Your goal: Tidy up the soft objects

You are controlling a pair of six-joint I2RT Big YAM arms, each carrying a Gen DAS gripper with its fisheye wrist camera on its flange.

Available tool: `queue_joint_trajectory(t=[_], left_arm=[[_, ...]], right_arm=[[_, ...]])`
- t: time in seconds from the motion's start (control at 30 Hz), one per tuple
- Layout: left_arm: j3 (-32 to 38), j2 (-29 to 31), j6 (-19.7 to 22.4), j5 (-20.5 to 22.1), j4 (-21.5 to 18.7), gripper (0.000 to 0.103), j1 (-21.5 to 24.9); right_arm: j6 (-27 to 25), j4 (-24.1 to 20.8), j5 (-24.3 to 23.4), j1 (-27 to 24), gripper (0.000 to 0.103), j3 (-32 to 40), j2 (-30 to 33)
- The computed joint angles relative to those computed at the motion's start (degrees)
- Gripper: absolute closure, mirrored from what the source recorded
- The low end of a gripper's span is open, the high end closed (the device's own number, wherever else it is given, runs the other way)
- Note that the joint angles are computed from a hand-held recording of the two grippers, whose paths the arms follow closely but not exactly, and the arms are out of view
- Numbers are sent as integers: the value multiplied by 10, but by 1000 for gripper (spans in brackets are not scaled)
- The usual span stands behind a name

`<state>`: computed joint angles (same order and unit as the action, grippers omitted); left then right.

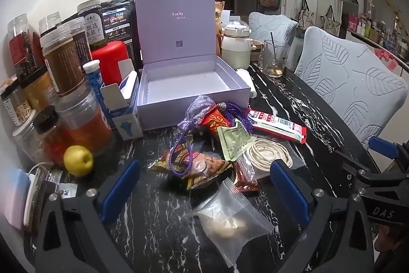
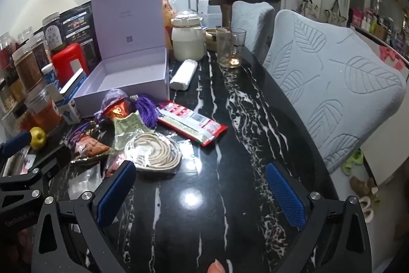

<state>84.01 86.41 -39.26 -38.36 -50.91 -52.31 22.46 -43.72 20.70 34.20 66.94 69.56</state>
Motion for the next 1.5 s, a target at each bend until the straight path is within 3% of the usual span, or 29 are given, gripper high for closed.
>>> queue_joint_trajectory(t=[1.5], left_arm=[[-4,-6,-11,16,0,0,2]], right_arm=[[1,0,-4,3,0,0,3]])
